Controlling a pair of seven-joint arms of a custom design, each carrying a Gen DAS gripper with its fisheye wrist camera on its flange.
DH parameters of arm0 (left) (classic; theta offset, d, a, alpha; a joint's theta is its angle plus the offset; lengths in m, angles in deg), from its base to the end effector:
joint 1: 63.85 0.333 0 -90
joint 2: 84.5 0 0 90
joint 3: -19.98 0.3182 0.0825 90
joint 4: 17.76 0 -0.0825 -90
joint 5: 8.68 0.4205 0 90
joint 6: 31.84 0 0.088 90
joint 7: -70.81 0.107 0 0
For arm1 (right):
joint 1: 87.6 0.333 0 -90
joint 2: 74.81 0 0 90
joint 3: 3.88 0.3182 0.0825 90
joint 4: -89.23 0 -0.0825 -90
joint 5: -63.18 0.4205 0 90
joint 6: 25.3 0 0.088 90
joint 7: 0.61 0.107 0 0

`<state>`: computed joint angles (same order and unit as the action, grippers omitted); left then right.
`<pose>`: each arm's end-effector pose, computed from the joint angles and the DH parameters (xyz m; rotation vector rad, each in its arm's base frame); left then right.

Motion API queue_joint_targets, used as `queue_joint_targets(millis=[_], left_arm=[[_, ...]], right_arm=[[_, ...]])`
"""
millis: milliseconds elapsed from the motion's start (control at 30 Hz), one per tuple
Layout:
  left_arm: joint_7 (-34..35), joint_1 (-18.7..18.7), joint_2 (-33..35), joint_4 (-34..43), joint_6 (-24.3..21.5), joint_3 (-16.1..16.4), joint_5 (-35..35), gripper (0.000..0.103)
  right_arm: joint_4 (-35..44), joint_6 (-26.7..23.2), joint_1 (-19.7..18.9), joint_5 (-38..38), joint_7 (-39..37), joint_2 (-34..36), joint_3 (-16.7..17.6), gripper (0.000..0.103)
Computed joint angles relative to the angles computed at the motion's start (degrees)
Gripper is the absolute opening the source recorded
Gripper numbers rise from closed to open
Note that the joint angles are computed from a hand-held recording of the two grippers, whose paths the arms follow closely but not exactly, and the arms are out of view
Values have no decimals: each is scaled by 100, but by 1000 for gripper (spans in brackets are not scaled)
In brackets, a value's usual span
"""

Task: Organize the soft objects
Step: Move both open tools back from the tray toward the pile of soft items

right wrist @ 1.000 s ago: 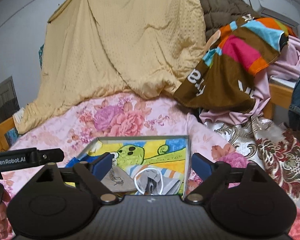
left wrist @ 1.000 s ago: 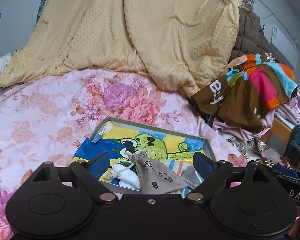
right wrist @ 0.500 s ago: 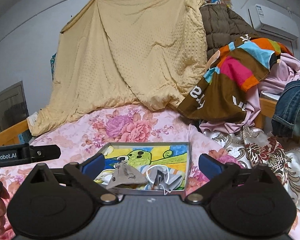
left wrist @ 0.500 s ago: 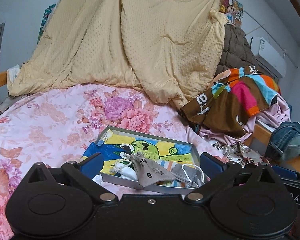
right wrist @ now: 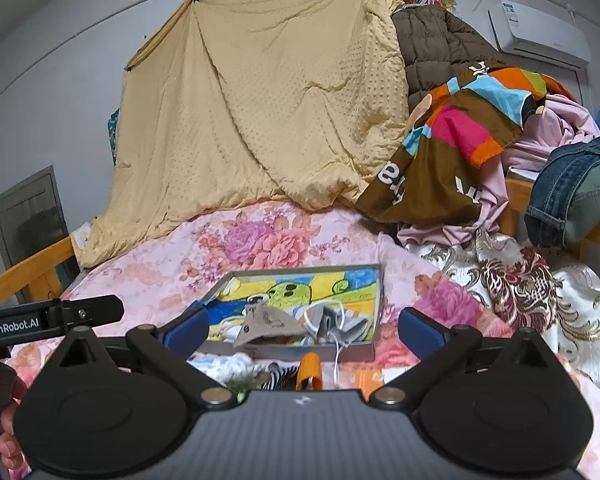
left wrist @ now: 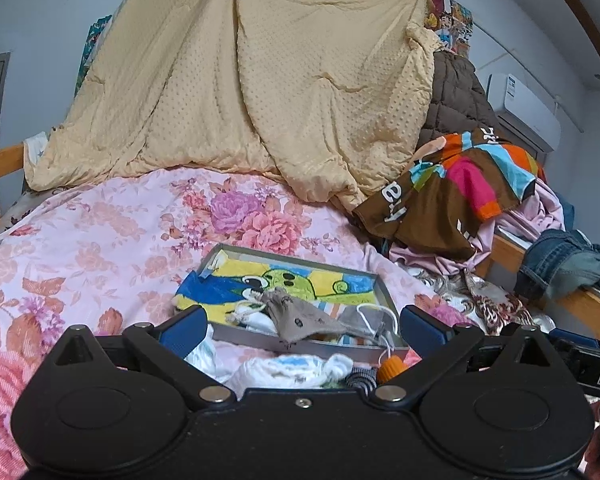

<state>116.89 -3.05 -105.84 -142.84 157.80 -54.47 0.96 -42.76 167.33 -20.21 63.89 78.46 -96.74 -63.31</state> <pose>0.5501 -0.2252 0.5504 -1.5822 1.4192 -1.2465 0.5553 0.0178 0.5576 -1.4450 1.2950 -0.7737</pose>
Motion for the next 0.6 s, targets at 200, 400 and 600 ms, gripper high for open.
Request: queue_joint_targets(millis=[200,400,600], left_arm=[[195,-822,-19,-434,102,739,-52,102],[514,-1668,5,-831,102,1476,-236,102],[790,-2540,2,-1198,31,2242,-372,102]], right_arm=[[-354,-88,-792,10,15,-104,781,103],[-616,-269,-1546,113,15,-138,1556,103],[-807,-552,-2038,420,-220,-247,2126,103]])
